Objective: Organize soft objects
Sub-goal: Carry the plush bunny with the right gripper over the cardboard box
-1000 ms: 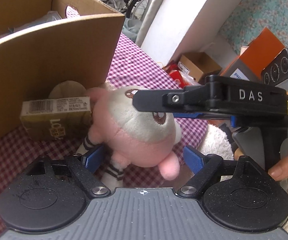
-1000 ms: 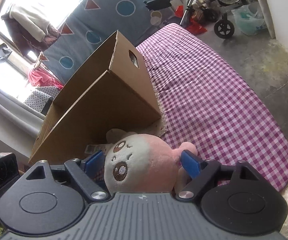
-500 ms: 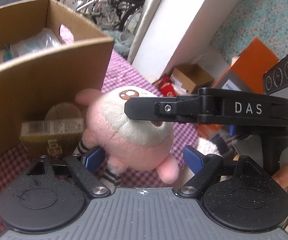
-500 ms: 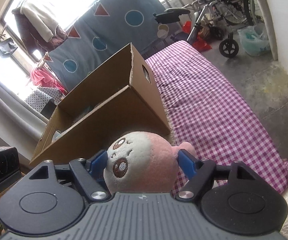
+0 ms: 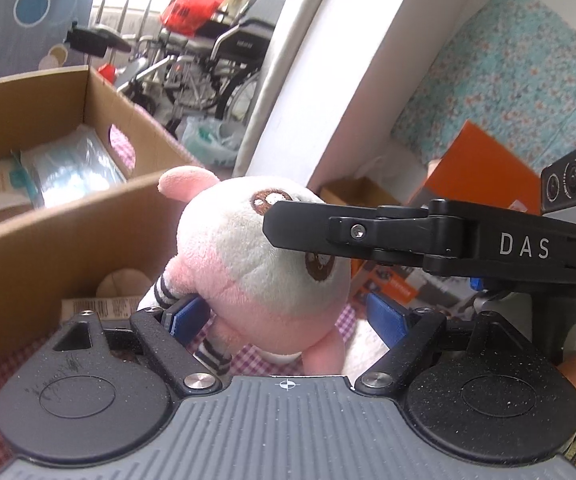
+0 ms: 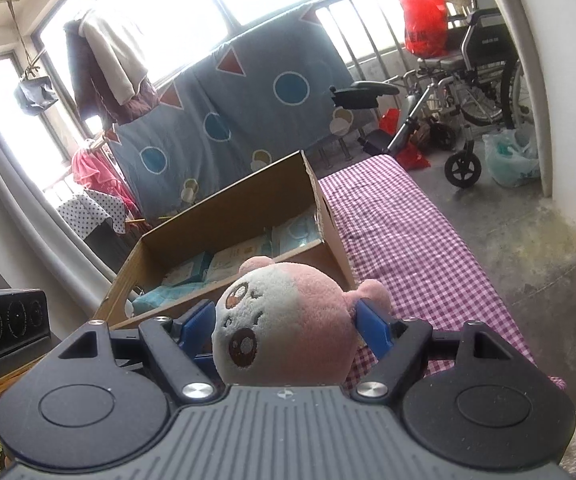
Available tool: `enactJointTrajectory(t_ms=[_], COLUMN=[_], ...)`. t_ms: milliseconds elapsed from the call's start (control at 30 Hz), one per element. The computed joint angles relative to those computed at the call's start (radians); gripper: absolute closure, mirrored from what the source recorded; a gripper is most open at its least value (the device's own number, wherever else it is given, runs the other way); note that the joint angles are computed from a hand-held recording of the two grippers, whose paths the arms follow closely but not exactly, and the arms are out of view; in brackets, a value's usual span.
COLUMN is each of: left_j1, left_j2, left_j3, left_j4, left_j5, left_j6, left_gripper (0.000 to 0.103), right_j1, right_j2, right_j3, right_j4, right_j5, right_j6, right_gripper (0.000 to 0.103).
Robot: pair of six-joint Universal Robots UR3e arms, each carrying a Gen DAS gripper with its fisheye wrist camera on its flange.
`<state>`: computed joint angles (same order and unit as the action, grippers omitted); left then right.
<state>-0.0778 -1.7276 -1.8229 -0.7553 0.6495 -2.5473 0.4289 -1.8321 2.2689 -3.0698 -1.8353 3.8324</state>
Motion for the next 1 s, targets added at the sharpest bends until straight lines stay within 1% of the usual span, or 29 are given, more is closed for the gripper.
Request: enactJointTrajectory(t_ms=[200, 267, 367, 467, 533, 633, 767, 900, 967, 1000], left_j1=[0.063, 0.085, 0.125, 0.165, 0.177, 0.193, 0.205, 0.178, 0.151, 0.135], left_j2=[0.083, 0.105, 0.143, 0.169, 0.164, 0.138, 0.079, -0.036, -0.122, -0.173], left_j3=[-0.050, -0.059, -0.081, -0.090, -0.068, -0.017, 0.087, 0.260, 0.389, 0.469], left_j4=[-0.011, -0.010, 0.015, 0.049, 0.069, 0.095, 0.100, 0.094, 0.046, 0.004], left_j5=[-0.080, -0.103, -0.139, -0.156, -0.150, -0.132, -0.095, 0.010, 0.075, 0.111], left_j6=[0.041, 0.044, 0.047, 0.035, 0.006, -0.037, -0.082, -0.133, -0.134, -0.140], left_gripper=[0.017, 0.017, 0.016, 0.015, 0.015, 0.015, 0.015, 0.015, 0.015, 0.015], right_j1=[0.132, 0.165, 0.199, 0.206, 0.193, 0.150, 0.051, -0.076, -0.137, -0.169], right_j2=[0.060, 0.090, 0.146, 0.206, 0.248, 0.304, 0.372, 0.472, 0.538, 0.581], right_j3=[-0.128, -0.182, -0.271, -0.360, -0.415, -0.487, -0.573, -0.694, -0.774, -0.835], right_j4=[0.035, 0.046, 0.059, 0.055, 0.049, 0.041, 0.041, 0.085, 0.135, 0.184], right_j5=[-0.144, -0.177, -0.203, -0.190, -0.156, -0.071, 0.107, 0.332, 0.435, 0.496], right_j6=[-0.004, -0.017, -0.047, -0.086, -0.109, -0.138, -0.154, -0.137, -0.123, -0.120], right_gripper=[0.023, 0.023, 0.023, 0.023, 0.023, 0.023, 0.023, 0.023, 0.023, 0.023])
